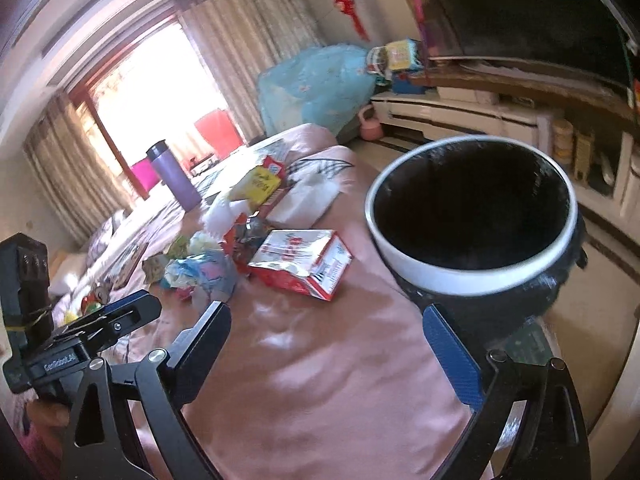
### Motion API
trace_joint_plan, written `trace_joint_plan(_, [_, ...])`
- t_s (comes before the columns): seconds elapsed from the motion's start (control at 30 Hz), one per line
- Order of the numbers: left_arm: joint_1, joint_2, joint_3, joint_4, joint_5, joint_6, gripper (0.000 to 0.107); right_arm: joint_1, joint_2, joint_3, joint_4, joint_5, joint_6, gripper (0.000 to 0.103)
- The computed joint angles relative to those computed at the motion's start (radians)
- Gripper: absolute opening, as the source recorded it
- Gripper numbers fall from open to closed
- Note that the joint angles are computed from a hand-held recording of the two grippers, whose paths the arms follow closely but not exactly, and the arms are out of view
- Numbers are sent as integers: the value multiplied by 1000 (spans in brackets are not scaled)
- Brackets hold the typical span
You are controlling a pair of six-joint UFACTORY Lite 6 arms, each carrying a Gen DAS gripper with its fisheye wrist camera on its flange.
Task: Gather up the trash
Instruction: 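Move both open tools back to the trash on the bed, then grasp crumpled tissue with left tool while right tool grasps white-red milk carton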
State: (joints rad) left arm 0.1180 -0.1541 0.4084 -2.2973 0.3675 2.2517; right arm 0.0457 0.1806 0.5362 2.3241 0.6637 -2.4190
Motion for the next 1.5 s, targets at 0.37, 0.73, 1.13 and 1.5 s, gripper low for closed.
trace_joint_plan(0.37, [17,179,211,229,-68,-249,74,127,110,204,-53,-126,-123,98])
trace_joint_plan(0.73, [40,467,464,323,-51,-344,69,212,405,599,-462,-306,127,96])
trace_joint_plan(1.13, [40,422,391,279,52,-229,17,164,304,416,-189,-239,-25,55])
trace_joint_plan(1.5, [-20,231,248,298,99,-219,15,20,52,112,-108,-54,43,53])
